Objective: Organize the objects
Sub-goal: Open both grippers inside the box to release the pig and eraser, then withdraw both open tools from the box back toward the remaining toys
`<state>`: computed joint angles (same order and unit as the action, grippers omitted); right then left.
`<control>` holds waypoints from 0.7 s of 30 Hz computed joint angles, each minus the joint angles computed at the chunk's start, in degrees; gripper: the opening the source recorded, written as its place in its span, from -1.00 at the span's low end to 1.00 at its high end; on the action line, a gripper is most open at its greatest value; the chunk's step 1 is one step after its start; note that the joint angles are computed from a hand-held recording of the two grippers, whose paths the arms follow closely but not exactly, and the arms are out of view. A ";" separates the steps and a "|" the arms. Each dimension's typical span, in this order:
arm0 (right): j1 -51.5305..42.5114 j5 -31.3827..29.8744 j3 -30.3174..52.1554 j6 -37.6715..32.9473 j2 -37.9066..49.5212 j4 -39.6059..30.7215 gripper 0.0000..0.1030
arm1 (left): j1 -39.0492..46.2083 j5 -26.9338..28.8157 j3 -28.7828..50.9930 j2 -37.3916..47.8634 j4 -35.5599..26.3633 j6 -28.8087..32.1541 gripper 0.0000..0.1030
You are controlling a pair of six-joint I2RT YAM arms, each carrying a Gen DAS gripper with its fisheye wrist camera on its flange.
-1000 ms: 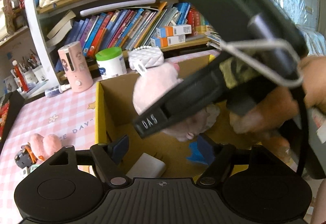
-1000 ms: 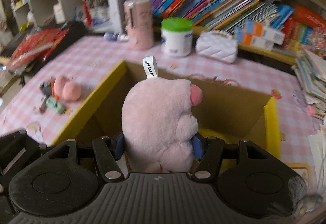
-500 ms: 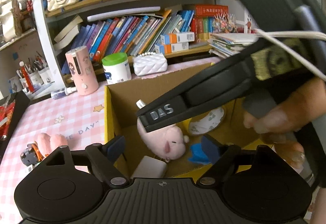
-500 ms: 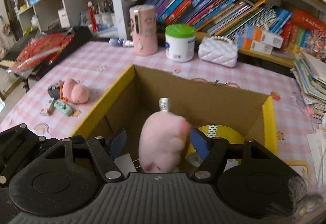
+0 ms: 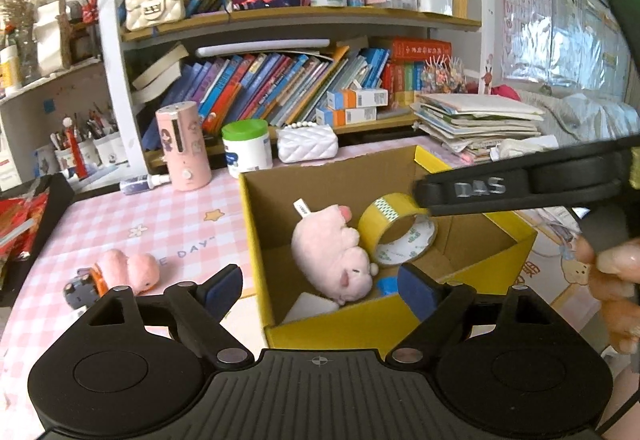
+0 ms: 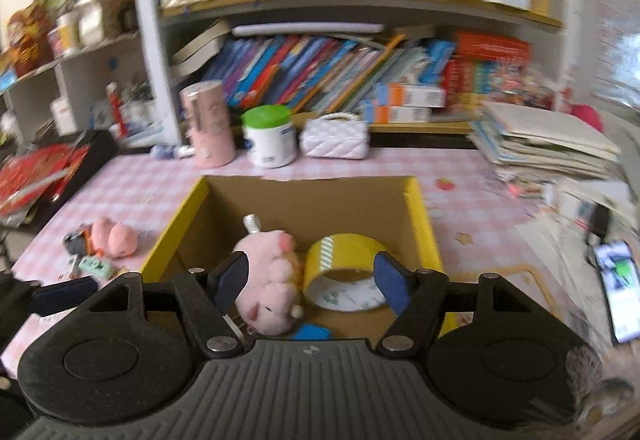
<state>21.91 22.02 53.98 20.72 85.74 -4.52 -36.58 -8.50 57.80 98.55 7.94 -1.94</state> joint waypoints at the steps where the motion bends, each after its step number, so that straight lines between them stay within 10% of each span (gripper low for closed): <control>1: 0.76 1.78 -1.13 1.47 -1.08 -0.23 0.32 | 0.26 0.25 -1.07 -0.94 0.36 0.02 0.72; 11: 12.84 16.93 -5.85 19.35 -3.69 -10.86 0.32 | 3.27 3.88 -10.10 -7.55 1.28 0.83 0.72; 21: 23.90 18.77 -1.06 38.39 2.80 -25.94 0.34 | 8.67 6.54 -17.90 -15.31 -4.38 2.25 0.72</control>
<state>45.81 40.79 52.91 59.11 88.54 -30.46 -27.91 -1.97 39.90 83.24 3.56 0.31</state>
